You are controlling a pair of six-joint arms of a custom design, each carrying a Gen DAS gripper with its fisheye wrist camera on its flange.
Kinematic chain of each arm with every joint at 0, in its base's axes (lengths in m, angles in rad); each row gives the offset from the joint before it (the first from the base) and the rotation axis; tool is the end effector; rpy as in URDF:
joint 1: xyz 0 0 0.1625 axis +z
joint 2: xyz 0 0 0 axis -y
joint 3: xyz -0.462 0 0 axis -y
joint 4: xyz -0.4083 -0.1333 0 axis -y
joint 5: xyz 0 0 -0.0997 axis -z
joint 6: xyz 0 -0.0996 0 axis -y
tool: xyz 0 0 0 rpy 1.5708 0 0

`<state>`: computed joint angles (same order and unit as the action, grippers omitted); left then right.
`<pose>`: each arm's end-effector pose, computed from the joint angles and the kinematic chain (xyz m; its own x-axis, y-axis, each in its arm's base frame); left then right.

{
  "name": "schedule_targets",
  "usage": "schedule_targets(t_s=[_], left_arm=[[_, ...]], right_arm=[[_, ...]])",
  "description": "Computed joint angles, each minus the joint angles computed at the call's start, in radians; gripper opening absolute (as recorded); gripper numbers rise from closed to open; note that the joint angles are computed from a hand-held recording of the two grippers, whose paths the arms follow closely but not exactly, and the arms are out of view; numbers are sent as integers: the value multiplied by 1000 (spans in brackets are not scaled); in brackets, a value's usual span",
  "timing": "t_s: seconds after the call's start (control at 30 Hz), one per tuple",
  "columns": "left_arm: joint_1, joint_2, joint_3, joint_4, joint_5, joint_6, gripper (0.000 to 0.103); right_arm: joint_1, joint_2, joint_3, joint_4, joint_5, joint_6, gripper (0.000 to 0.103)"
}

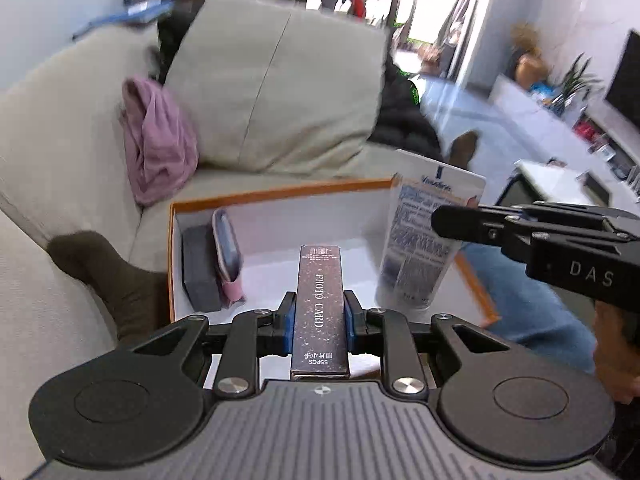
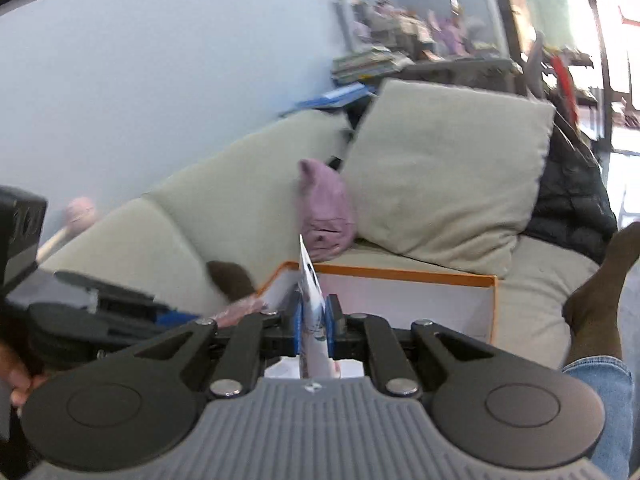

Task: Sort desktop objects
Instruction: 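Lower the photo card box and Vaseline tube into the orange box and release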

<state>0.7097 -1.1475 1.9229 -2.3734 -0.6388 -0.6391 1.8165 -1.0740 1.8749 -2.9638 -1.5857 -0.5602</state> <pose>-0.3030 -0.5414 0.2413 -0.7774 -0.0369 -0.6279 0.3670 0.7841 -0.5005 0.2842 -0.5913 0.2485 -0.7161 -0.6269 0.3070 -0.6874 0.5569 -0.4662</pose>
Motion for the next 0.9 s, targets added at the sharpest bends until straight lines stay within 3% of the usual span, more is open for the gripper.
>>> schedule_targets(t_s=[0.17,0.37,0.57,0.8,0.9], left_arm=[[121,51,-78,68,-119,1,26],[192,100,-130,105,-136,35,26],[216,143,-138,110,-133,102,26],[216,154,-207,340,-176,58,26],[223,155,-211,355,-177,40,26]], right_arm=[[-20,125,-95,75,-63,44,12],[-42,203,-150,111,-73,35,12],[-39,233,-158,84,-133,-13,12],[-50,232,-152,91,-125,-4,12],[-51,226,-144,92,-120,-2,13]])
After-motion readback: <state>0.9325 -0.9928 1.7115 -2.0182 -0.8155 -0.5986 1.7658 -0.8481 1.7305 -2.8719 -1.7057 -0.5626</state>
